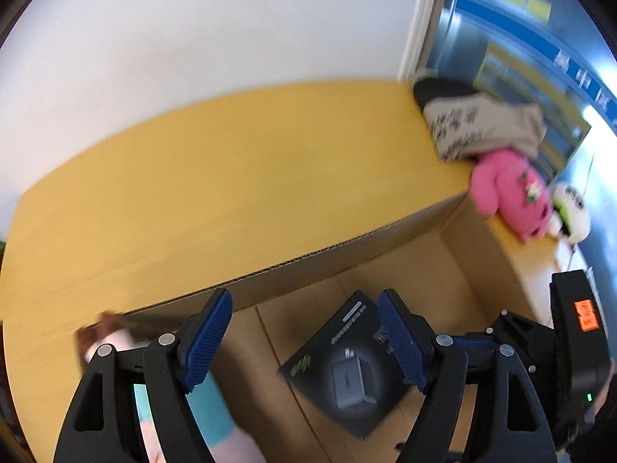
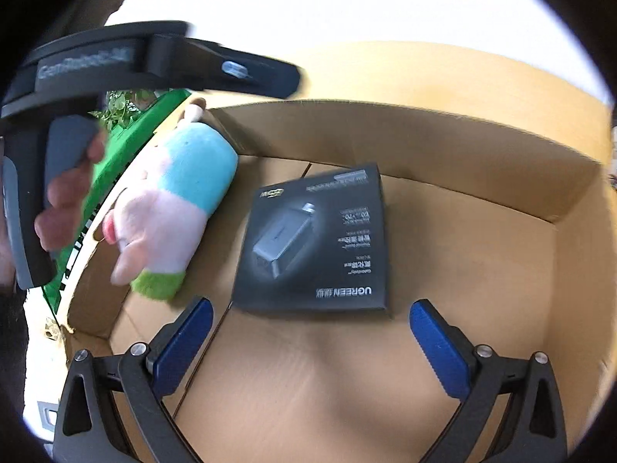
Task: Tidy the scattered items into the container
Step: 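Open the left gripper to release the charger box into the box, then withdraw the left gripper up and back from the box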
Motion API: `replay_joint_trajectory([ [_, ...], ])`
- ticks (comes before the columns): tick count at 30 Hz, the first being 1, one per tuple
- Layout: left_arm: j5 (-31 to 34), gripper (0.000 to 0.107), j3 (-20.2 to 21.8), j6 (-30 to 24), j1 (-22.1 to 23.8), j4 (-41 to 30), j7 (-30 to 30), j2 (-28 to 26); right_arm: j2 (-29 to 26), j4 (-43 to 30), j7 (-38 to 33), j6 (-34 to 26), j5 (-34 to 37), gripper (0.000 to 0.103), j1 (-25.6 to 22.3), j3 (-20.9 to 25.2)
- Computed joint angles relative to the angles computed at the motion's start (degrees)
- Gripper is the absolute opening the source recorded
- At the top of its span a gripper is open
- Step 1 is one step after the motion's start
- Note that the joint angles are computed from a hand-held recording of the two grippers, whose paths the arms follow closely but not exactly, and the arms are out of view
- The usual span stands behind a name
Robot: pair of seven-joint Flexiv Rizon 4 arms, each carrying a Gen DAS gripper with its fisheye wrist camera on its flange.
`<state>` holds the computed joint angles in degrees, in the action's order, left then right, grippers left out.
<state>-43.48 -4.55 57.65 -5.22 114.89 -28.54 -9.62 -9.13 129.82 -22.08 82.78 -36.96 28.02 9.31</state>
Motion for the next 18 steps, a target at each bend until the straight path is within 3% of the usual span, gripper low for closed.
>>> replay_joint_trajectory([
  [4, -10.7, 0.084, 2.1, 1.0, -0.5, 9.0, 9.5, 9.3, 7.5, 4.5, 9.8, 0.0, -12.2, 0.102, -1.4, -2.0],
  [9, -17.8, 0.088, 7.9, 3.4, -3.2, 22.0, 17.4, 19.9, 14.2, 6.5, 32.9, -3.8, -32.1, 0.102, -5.2, 3.8],
  [13, -17.1, 0.088, 11.3, 5.1, -2.7, 30.6, 19.2, 24.3, 19.1, 10.1, 36.4, -16.5, -26.5, 0.102, -3.4, 11.1],
  [17, -14.8, 0.088, 12.8, 3.2, -0.9, 34.7, 17.2, 24.8, 23.6, 11.7, 32.7, -25.5, -13.1, 0.102, 0.2, 14.8],
  [18, -14.2, 0.088, 12.9, 3.2, -0.6, 35.4, 16.8, 25.0, 23.3, 12.1, 33.3, -25.6, -12.7, 0.101, 0.2, 15.0],
])
